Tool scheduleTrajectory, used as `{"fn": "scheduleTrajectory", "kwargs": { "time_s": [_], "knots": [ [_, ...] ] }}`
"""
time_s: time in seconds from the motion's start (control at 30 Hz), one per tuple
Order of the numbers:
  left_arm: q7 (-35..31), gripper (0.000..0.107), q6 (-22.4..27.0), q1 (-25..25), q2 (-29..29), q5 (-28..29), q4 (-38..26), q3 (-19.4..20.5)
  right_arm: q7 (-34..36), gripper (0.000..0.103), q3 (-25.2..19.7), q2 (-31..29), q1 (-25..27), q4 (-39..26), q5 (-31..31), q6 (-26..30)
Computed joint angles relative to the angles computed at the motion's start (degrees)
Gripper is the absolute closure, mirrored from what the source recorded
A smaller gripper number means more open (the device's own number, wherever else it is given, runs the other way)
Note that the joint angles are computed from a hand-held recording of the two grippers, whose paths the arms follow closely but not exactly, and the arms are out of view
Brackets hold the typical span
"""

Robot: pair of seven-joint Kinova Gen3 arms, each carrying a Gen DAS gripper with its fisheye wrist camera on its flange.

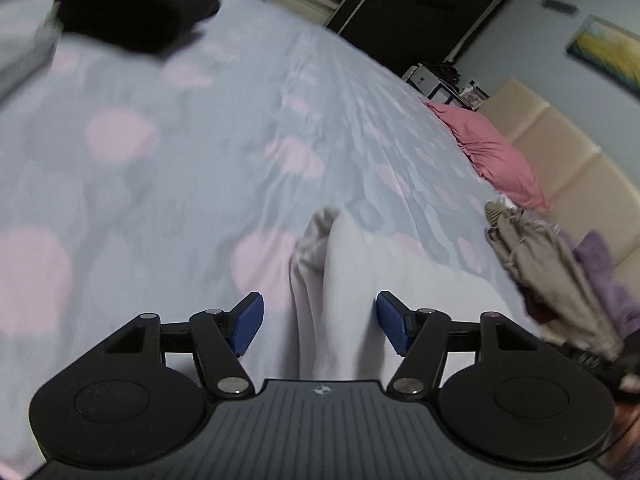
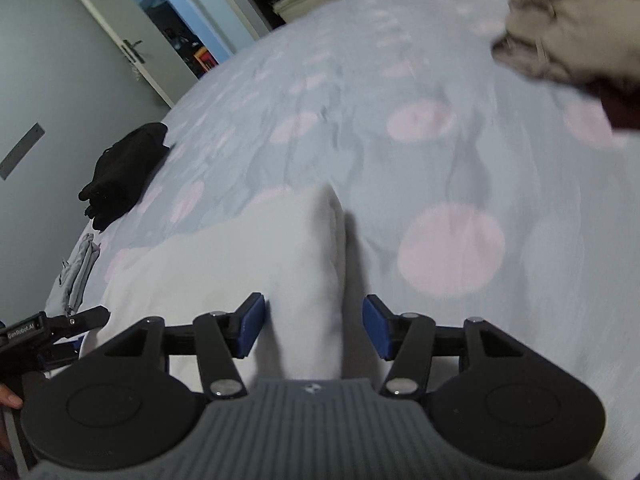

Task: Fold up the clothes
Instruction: 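Grasp the edge of the folded white shirt with both grippers, then lift the folded white shirt with both grippers and carry it toward the black garment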

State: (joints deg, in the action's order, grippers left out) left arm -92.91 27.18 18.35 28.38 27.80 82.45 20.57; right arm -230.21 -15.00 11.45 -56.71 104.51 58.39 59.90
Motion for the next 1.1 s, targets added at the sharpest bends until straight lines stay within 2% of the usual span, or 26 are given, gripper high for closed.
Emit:
{"fn": "scheduleTrajectory", "kwargs": {
  "time_s": [0.1, 0.2, 0.33, 0.47, 0.6, 0.73, 0.8, 0.97, 1.1],
  "knots": [
    [-1.47, 0.048, 2.12, -1.73, 1.63, 1.95, -1.09, 1.75, -5.05, 0.046, 0.31, -0.68, 0.8, 2.7, 1.11, -4.18],
    [-0.24, 0.048, 6.73, -0.7, 4.03, 1.43, -4.14, 0.65, -6.69, 0.046, 0.35, -0.91, 1.77, 4.02, 1.92, -6.91],
    [-1.37, 0.048, 7.43, 0.69, 4.71, 0.46, -4.76, -0.47, -9.56, 0.052, 0.49, -1.35, 2.66, 5.9, 4.04, -10.65],
    [-2.35, 0.05, 7.74, -0.68, 5.42, 2.81, -4.57, 0.59, -16.1, 0.06, 0.83, -1.62, 3.8, 9.0, 9.46, -16.1],
    [-3.36, 0.054, 7.25, 0.0, 5.1, 2.58, -4.13, 0.23, -20.97, 0.066, 0.54, -2.05, 4.78, 10.78, 12.91, -18.43],
    [-5.48, 0.067, 6.54, -1.07, 5.4, 4.49, -3.54, 1.89, -26.06, 0.071, -0.34, -2.02, 4.66, 11.7, 15.68, -17.51],
    [-6.7, 0.076, 6.03, -1.11, 5.4, 5.03, -3.36, 2.26, -24.86, 0.073, -0.92, -1.64, 4.32, 10.89, 15.08, -15.68],
    [-7.77, 0.082, 2.66, -0.2, 3.86, 4.97, -1.39, 2.08, -23.86, 0.075, -1.48, -1.9, 3.16, 10.08, 15.14, -12.6],
    [-10.04, 0.084, 1.4, -2.13, 3.0, 6.74, -0.28, 4.08, -23.85, 0.075, -2.01, -2.22, 2.75, 9.44, 16.36, -10.94]
  ]
}}
